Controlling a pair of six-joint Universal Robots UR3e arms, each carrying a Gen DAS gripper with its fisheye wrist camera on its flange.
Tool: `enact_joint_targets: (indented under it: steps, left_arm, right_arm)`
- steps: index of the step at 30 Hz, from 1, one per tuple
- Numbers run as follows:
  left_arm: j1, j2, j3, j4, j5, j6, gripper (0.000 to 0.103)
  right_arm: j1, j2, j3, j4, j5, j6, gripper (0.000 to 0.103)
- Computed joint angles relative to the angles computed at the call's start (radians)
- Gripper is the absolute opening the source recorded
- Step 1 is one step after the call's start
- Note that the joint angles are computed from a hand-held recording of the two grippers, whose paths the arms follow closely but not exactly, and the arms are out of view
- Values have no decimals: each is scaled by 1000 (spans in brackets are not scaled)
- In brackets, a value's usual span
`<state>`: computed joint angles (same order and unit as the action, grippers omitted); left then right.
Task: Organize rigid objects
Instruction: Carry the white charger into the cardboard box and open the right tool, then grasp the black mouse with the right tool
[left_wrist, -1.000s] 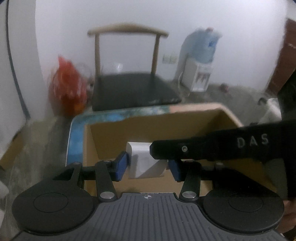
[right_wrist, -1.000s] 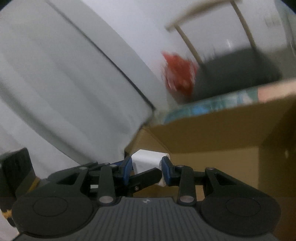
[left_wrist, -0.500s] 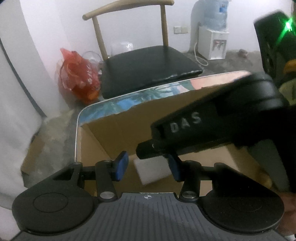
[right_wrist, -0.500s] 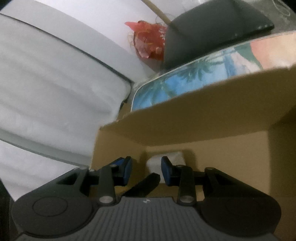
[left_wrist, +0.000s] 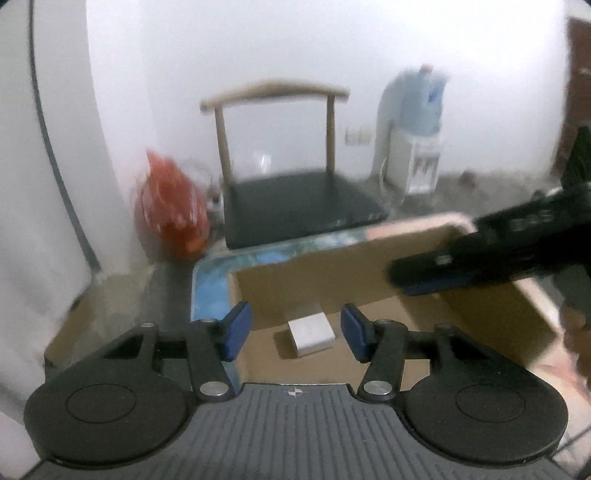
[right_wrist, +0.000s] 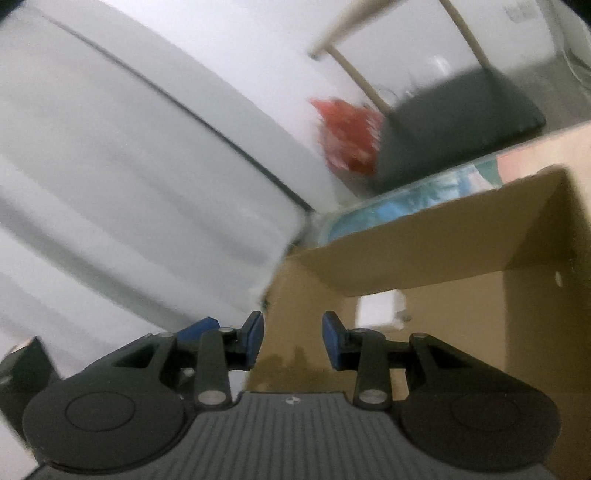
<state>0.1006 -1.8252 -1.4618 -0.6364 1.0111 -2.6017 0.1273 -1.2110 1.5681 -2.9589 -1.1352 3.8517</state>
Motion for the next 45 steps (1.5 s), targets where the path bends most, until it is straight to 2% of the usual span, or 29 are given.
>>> enact_joint_targets:
  steps: [4, 7, 10, 13, 16, 18, 21, 24, 26, 30, 33, 37, 41, 45]
  left_arm:
    - [200, 317, -374, 66, -197, 133, 60]
    - [341, 528, -599, -13, -313, 278, 60]
    - [459, 704, -736, -249, -383, 467, 60]
    - [546, 850, -836, -480, -407, 650, 60]
    - [593, 915, -882, -680, -411, 812, 60]
    - [582, 910, -893, -745, -388, 858, 60]
    - [531, 846, -917, -741, -350, 856, 60]
    - [450, 761, -954, -615, -298, 783, 60]
    - [395, 703, -978, -483, -272, 715, 60]
    - [370, 668, -1014, -390, -242, 686, 60]
    - [338, 620, -1028, -277, -221, 639, 60]
    - [340, 602, -1031, -251, -220, 647, 60]
    - [368, 604, -1007, -325, -224, 696, 60]
    - [377, 604, -994, -352, -224, 710, 60]
  right_arm:
    - [50, -248, 317, -212, -39, -18, 39]
    - [160, -354, 471, -306, -168, -41, 39]
    - [294, -374, 580, -402, -325, -40, 39]
    - [402, -311, 651, -493, -447, -5, 39]
    - [464, -232, 678, -528, -504, 42, 39]
    - [482, -172, 676, -539, -497, 61, 39]
    - [503, -99, 639, -521, -487, 51, 39]
    - [534, -52, 586, -462, -518, 30, 39]
    - [523, -28, 567, -444, -505, 10, 39]
    - [524, 38, 521, -431, -498, -4, 39]
    - [520, 83, 497, -441, -487, -1, 39]
    - [506, 110, 496, -478, -426, 10, 39]
    - [484, 117, 510, -518, -333, 20, 39]
    - [489, 116, 491, -490, -350, 25, 39]
